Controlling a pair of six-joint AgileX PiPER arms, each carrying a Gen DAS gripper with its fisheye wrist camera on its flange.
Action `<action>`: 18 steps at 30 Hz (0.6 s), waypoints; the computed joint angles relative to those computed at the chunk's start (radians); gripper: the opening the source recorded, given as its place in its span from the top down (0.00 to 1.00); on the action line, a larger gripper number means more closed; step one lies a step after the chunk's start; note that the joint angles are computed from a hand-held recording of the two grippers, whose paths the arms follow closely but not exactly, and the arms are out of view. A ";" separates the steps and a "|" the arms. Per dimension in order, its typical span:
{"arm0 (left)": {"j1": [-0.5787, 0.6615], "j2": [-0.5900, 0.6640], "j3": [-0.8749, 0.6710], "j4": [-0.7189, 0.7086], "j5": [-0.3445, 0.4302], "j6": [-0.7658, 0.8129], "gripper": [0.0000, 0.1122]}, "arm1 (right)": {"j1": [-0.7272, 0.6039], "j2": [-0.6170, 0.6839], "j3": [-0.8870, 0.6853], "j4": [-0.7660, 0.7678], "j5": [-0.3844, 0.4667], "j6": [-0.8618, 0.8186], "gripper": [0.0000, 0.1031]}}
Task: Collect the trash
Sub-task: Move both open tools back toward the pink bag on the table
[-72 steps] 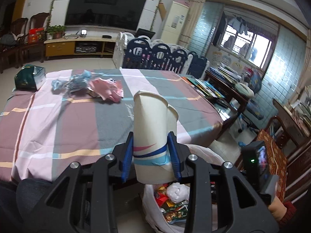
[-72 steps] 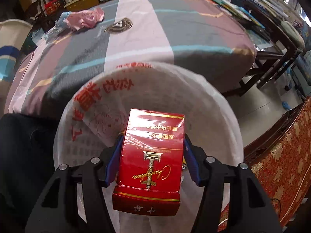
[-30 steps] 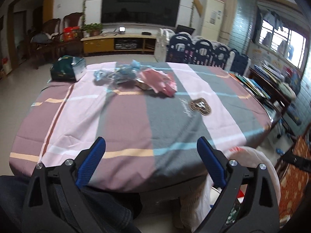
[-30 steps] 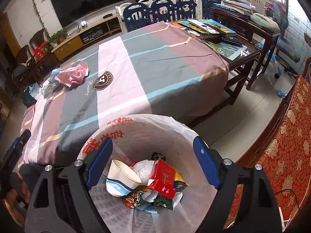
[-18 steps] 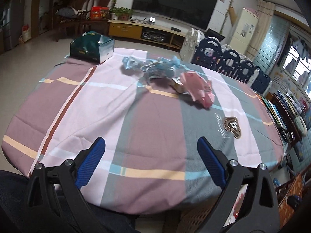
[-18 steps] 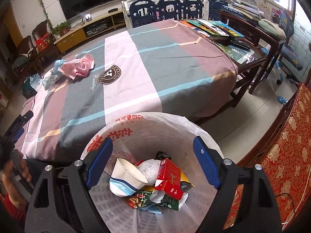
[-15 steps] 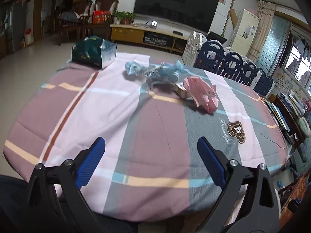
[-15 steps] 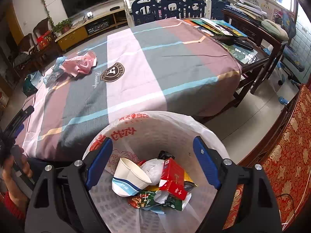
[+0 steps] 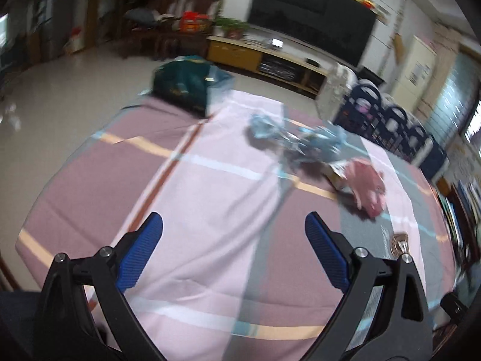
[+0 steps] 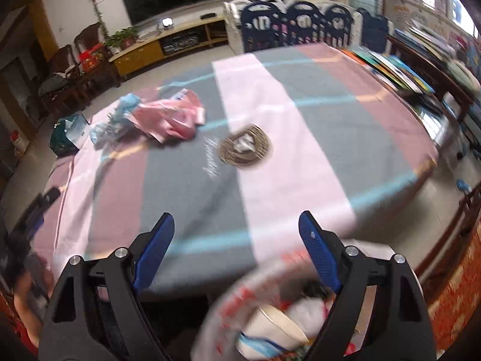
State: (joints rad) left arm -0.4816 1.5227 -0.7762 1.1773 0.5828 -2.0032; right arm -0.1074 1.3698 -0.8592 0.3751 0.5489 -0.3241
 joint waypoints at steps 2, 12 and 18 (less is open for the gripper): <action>0.012 -0.023 0.037 0.032 0.007 -0.077 0.15 | 0.104 0.081 -0.080 -0.040 -0.054 0.084 0.19; 0.033 -0.011 0.034 0.033 -0.045 -0.042 0.15 | 0.417 0.625 -0.751 -0.593 0.057 0.589 0.19; 0.055 -0.005 0.040 0.040 -0.069 -0.050 0.15 | 0.456 0.823 -0.984 -0.768 0.146 0.582 0.20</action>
